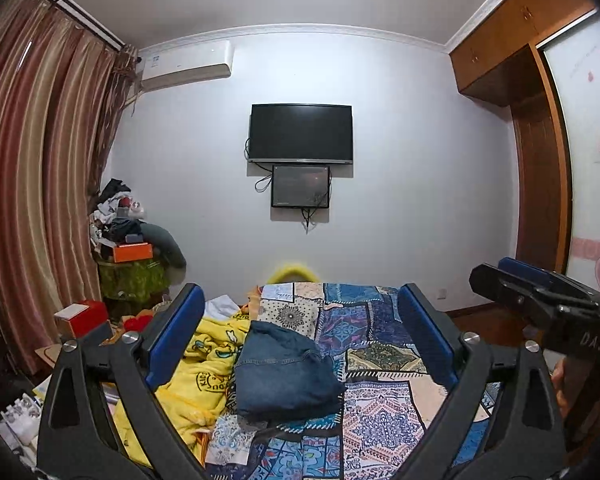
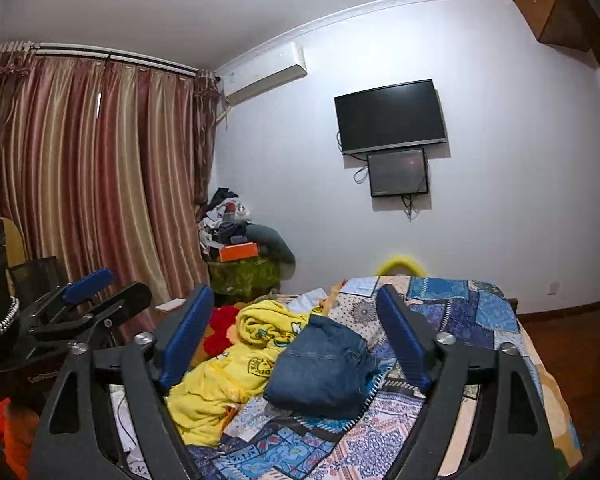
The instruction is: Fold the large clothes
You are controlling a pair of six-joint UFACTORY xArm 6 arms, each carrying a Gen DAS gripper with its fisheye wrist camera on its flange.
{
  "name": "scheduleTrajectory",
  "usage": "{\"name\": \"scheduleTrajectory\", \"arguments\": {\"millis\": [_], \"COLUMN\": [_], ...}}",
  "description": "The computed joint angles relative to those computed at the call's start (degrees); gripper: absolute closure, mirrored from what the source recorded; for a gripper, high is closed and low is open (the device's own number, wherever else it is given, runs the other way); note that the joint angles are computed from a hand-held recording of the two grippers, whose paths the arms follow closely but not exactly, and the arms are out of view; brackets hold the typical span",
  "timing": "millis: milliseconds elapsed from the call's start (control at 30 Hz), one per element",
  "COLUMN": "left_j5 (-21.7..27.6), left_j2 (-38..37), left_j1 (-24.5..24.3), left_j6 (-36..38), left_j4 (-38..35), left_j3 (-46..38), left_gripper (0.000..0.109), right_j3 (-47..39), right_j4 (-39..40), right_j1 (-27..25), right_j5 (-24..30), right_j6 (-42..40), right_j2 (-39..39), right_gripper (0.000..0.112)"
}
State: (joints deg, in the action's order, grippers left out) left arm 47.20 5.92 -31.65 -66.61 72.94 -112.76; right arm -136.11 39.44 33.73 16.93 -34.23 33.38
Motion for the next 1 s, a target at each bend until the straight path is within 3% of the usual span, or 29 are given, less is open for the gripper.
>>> {"name": "scheduleTrajectory", "arguments": {"millis": [167,333,1000], "left_j5": [1.53,2.05,2.08], "left_j2": [-0.46,-0.87,0.19], "left_j1": [-0.49,-0.63,-0.08], "left_j6": [-1.57,-2.72,-1.34], "left_j4": [0.43,0.42,-1.99], "left_j3": [1.38,2.26,1.76], "left_gripper": [0.006,0.006,0.006], "right_j3": [3.91,4.77,9.31], "right_j4": [-5.00,-8.27,-9.07], "right_j1": [0.19,0.10,-0.56], "right_j5": [-2.38,-3.57,-3.86], "right_j6": [3.79,6.60,7.92], "right_j2": [-2.13,-2.34,-4.51], "right_gripper": [0.009,0.009,0.009]}}
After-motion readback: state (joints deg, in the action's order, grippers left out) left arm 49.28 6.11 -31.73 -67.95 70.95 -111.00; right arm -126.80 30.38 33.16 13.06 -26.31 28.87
